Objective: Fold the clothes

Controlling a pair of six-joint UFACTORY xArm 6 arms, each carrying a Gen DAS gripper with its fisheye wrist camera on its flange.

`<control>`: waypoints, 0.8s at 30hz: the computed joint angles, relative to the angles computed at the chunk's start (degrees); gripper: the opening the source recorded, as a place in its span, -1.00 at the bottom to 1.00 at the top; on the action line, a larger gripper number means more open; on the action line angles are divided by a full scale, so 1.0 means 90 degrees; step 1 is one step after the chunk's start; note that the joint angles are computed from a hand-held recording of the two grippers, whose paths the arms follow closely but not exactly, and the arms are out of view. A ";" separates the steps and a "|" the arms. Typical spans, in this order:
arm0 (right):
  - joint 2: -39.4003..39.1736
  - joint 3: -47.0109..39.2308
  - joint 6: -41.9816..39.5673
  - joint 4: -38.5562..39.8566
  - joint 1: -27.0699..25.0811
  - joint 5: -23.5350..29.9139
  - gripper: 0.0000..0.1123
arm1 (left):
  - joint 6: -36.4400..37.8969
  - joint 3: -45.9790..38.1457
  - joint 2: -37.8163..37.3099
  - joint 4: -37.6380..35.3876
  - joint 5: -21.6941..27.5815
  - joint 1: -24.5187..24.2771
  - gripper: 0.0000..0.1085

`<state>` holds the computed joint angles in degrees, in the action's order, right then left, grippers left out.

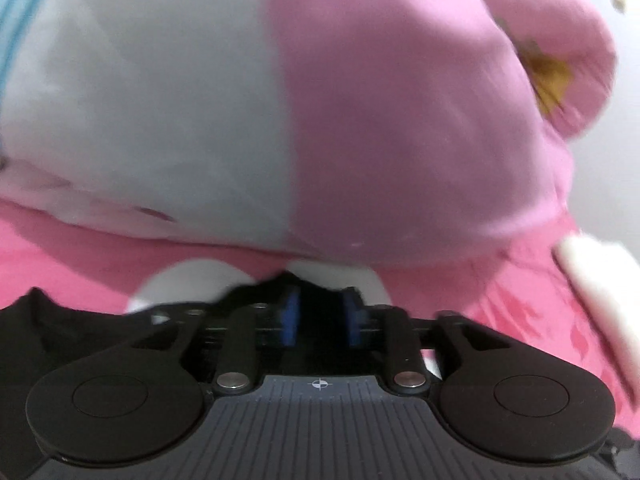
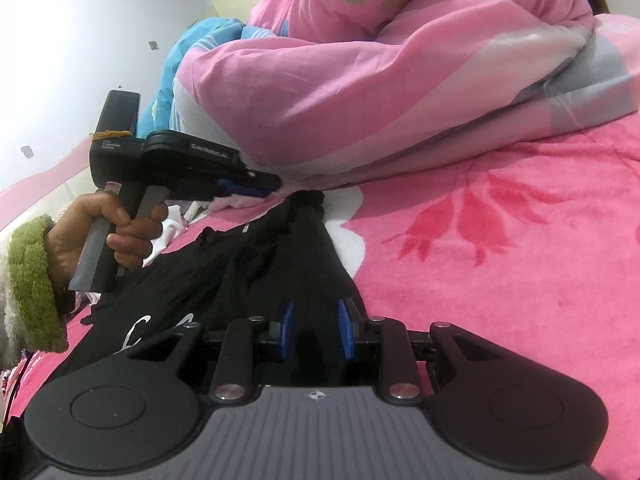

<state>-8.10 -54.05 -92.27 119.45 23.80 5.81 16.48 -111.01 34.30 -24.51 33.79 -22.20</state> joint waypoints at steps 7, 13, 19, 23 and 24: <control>-0.0002 0.0003 -0.0008 0.0015 -0.0009 0.0016 -0.53 | -0.0487 -0.0542 0.0482 0.0588 0.0107 -0.0297 -0.71; 0.0008 -0.0018 -0.0030 0.0055 0.0010 -0.0029 -0.53 | -0.0303 -0.0639 0.0641 -0.1673 0.0015 -0.0066 -0.93; -0.0001 -0.0005 -0.0013 0.0079 -0.0003 -0.0006 -0.53 | 0.0426 -0.0292 0.0586 -0.4083 0.0056 0.0228 -0.88; 0.0000 0.0001 0.0031 0.0130 -0.0026 0.0019 -0.53 | 0.0619 0.0020 0.0328 -0.4520 0.0274 0.0419 -0.81; -0.0001 0.0008 0.0054 0.0146 -0.0040 0.0038 -0.53 | 0.0755 0.0172 0.0189 -0.4561 0.0320 0.0463 -0.78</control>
<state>-8.12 -53.99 -91.79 120.77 23.43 6.15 23.27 -109.46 35.99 -65.56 36.66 -18.04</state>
